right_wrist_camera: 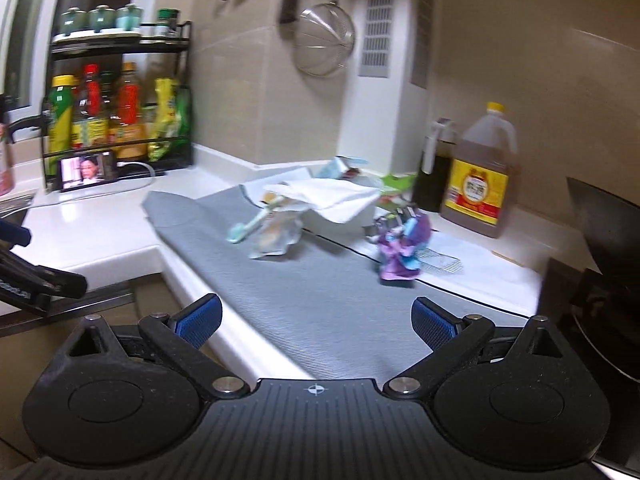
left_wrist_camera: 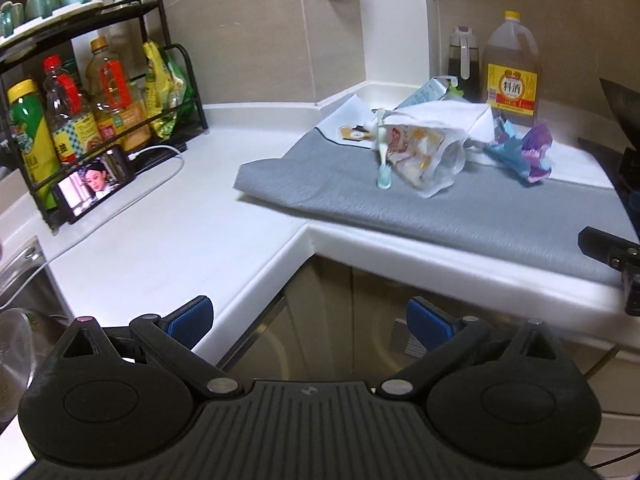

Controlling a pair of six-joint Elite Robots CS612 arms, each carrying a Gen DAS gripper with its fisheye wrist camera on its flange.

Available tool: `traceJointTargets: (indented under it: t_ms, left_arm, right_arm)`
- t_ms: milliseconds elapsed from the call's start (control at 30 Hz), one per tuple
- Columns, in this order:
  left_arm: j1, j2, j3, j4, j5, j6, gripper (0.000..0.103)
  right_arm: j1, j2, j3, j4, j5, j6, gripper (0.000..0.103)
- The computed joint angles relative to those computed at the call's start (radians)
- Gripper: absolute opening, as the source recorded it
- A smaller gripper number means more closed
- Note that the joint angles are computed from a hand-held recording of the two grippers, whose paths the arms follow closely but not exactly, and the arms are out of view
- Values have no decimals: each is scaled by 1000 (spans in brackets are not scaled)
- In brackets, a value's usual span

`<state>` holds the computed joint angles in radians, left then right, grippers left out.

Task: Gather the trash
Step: 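Reach the left tool to the white paper bag while the right reaches the purple-blue wrapper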

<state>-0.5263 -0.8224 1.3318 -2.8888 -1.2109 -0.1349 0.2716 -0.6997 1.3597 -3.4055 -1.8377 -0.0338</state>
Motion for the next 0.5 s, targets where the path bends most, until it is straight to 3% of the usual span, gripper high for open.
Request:
traceJointTargets:
  t_ms: [233, 500]
  left_arm:
    - [2, 35, -74, 16, -40, 11, 103]
    - [16, 86, -197, 53, -96, -38, 103]
  right_arm:
    - [-13, 14, -25, 10, -25, 35, 101]
    - [-32, 34, -66, 9, -29, 38, 103]
